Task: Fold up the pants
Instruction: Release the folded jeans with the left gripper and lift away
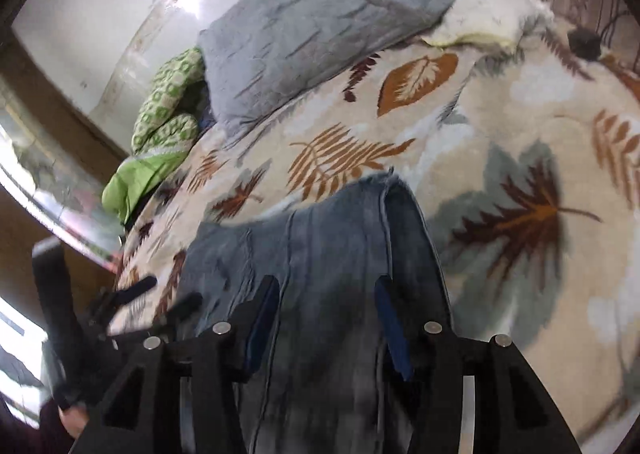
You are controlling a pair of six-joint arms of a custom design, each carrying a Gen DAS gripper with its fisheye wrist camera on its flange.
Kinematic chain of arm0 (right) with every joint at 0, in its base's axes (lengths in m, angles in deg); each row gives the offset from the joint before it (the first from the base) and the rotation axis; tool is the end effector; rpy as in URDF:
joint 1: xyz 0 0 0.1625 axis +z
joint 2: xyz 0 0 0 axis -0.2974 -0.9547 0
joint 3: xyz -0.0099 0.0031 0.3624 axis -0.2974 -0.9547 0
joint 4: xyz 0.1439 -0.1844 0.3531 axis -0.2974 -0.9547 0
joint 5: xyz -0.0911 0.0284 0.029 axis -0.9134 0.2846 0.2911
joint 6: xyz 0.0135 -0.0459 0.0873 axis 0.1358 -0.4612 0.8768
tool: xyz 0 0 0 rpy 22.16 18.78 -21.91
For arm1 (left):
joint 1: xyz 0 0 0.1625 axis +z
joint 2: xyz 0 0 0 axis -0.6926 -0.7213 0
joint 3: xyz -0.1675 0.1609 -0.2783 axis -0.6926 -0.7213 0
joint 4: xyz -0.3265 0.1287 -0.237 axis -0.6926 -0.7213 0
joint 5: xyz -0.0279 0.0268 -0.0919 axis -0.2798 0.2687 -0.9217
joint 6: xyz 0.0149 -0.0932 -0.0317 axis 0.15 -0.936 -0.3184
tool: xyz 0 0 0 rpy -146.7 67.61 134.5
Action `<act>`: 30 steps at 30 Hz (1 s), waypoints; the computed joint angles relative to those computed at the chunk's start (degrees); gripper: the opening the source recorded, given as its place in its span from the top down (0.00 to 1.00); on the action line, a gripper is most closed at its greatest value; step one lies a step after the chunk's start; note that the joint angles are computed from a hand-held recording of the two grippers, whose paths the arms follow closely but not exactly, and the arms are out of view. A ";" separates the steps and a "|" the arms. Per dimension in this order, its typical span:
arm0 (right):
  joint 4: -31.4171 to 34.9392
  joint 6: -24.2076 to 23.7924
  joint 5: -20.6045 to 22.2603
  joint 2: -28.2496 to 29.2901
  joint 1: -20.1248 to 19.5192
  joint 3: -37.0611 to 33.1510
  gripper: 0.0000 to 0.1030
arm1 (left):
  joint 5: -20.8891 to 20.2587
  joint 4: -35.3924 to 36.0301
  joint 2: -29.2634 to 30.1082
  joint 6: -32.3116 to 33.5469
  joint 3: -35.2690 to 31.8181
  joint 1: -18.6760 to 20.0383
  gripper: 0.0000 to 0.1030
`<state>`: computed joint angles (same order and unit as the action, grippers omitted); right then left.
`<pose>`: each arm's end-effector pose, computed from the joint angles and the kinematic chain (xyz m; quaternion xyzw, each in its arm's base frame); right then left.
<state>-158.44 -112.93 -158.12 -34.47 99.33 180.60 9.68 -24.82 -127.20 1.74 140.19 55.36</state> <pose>0.0880 -0.3107 0.2429 0.1619 -0.9539 0.2358 0.0909 -0.2952 -0.2674 0.0895 0.1110 0.8309 -0.2804 0.4676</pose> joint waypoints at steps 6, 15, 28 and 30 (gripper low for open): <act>3.42 -3.82 -9.98 -10.61 5.66 5.71 0.48 | -4.02 1.62 -2.09 -4.15 2.62 -4.61 0.16; 5.30 -0.48 -15.29 -11.75 8.22 6.42 0.42 | -5.80 5.53 -2.79 -6.26 2.80 -8.40 0.16; 11.46 5.05 -14.96 -21.23 21.51 2.80 0.41 | -2.31 22.63 -5.82 -18.54 -3.48 -18.05 0.16; 11.89 5.78 -15.08 -21.67 22.61 2.52 0.40 | -2.64 23.92 -6.35 -19.72 -3.76 -18.73 0.16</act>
